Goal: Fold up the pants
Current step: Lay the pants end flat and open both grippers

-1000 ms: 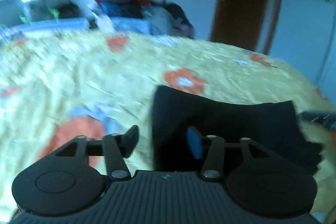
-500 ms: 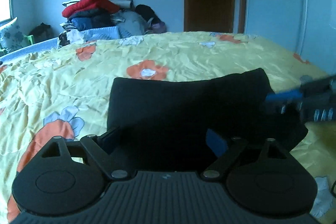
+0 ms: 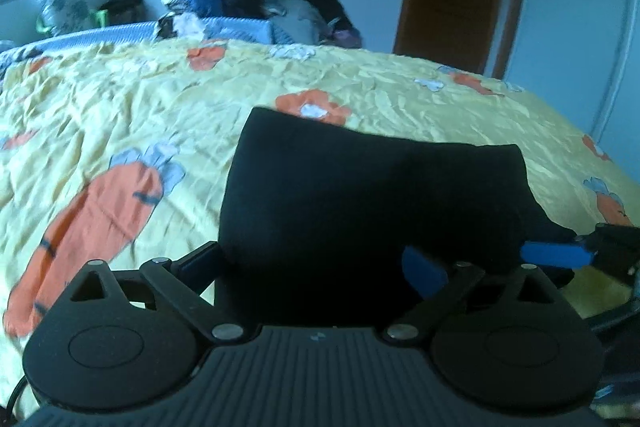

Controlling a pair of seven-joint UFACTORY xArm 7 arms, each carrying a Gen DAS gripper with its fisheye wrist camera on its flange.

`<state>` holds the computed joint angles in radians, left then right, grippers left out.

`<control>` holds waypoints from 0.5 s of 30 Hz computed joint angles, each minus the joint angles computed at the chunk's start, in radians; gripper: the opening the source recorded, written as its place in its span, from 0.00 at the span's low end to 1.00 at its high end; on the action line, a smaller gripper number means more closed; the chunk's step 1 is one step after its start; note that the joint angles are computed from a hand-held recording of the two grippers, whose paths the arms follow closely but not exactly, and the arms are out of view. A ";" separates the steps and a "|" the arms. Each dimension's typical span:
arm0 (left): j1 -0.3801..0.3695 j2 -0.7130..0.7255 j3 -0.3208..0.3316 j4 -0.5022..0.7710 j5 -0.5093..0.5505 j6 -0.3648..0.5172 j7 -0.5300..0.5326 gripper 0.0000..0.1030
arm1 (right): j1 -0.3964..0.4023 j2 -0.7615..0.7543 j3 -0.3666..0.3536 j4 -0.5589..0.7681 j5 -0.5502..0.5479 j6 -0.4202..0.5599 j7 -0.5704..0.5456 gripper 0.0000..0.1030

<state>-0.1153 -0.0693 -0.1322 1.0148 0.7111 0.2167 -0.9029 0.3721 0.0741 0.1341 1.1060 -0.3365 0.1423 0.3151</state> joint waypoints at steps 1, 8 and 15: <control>-0.001 -0.005 -0.002 -0.002 0.001 0.013 -0.005 0.95 | 0.016 0.002 -0.019 0.000 -0.073 -0.003 0.073 0.72; 0.024 -0.064 -0.028 -0.041 0.093 0.048 -0.090 0.96 | -0.008 -0.088 0.021 -0.060 -0.051 -0.029 0.183 0.79; 0.054 -0.122 -0.060 -0.081 0.105 0.073 -0.121 0.96 | -0.033 -0.166 0.073 -0.098 0.017 0.069 0.307 0.91</control>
<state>-0.0610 -0.1914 -0.1923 0.9334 0.8157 0.2898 -1.0241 0.3390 -0.0918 0.2073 1.0083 -0.3195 0.2108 0.6223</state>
